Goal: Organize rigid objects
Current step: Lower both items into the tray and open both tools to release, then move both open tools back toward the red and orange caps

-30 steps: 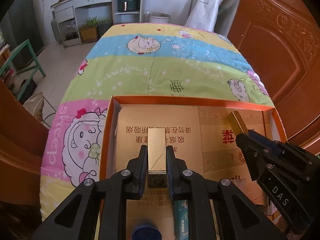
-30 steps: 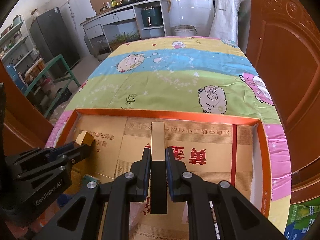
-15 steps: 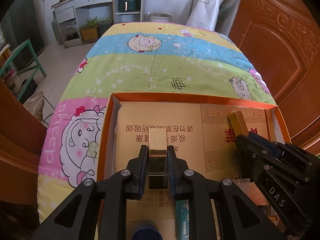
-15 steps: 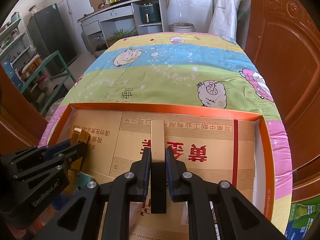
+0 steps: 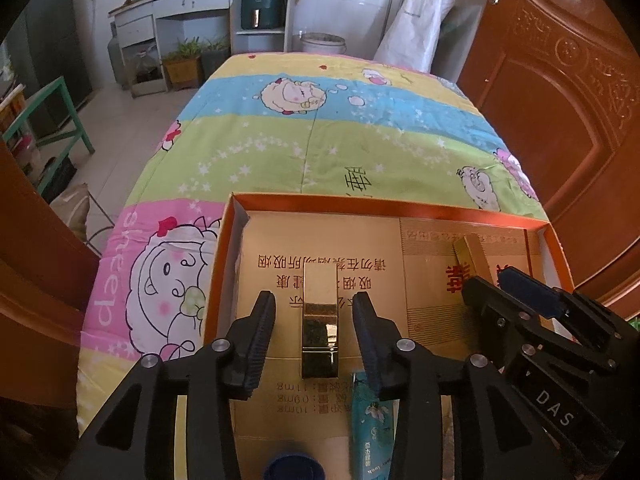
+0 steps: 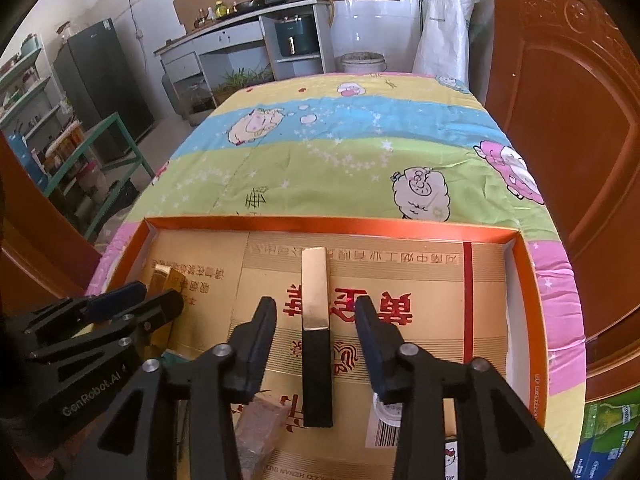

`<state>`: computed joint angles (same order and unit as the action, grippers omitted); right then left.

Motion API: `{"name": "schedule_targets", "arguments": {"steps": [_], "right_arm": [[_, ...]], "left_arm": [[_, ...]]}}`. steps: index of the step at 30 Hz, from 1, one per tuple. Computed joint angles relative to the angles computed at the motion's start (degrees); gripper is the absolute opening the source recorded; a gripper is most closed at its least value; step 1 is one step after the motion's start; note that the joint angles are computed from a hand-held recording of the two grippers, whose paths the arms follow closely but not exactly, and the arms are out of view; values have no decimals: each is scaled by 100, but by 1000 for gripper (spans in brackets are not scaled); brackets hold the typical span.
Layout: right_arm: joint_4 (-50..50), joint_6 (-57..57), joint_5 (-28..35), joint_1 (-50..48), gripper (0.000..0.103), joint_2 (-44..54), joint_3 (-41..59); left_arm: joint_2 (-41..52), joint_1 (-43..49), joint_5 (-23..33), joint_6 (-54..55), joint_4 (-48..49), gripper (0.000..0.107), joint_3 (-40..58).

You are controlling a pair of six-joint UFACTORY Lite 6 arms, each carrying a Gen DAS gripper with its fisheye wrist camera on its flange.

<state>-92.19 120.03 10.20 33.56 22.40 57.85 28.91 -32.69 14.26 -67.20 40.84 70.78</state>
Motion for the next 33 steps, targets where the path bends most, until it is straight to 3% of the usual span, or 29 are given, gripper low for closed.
{"name": "schedule_targets", "arguments": {"steps": [7, 17, 27, 33], "right_arm": [[-352, 501, 110, 171, 41, -562, -373], [387, 329, 802, 1202, 41, -2137, -1369], [1717, 421, 2461, 3112, 41, -3794, -2640], [2420, 1416, 3834, 5222, 41, -3900, -2995]], "left_arm": [[-662, -48, -62, -294, 195, 42, -492], [-2808, -615, 221, -1640, 1234, 42, -2104], [-5046, -1935, 1468, -2797, 1688, 42, -3731], [-6201, -3806, 2757, -4186, 1836, 42, -4828]]}}
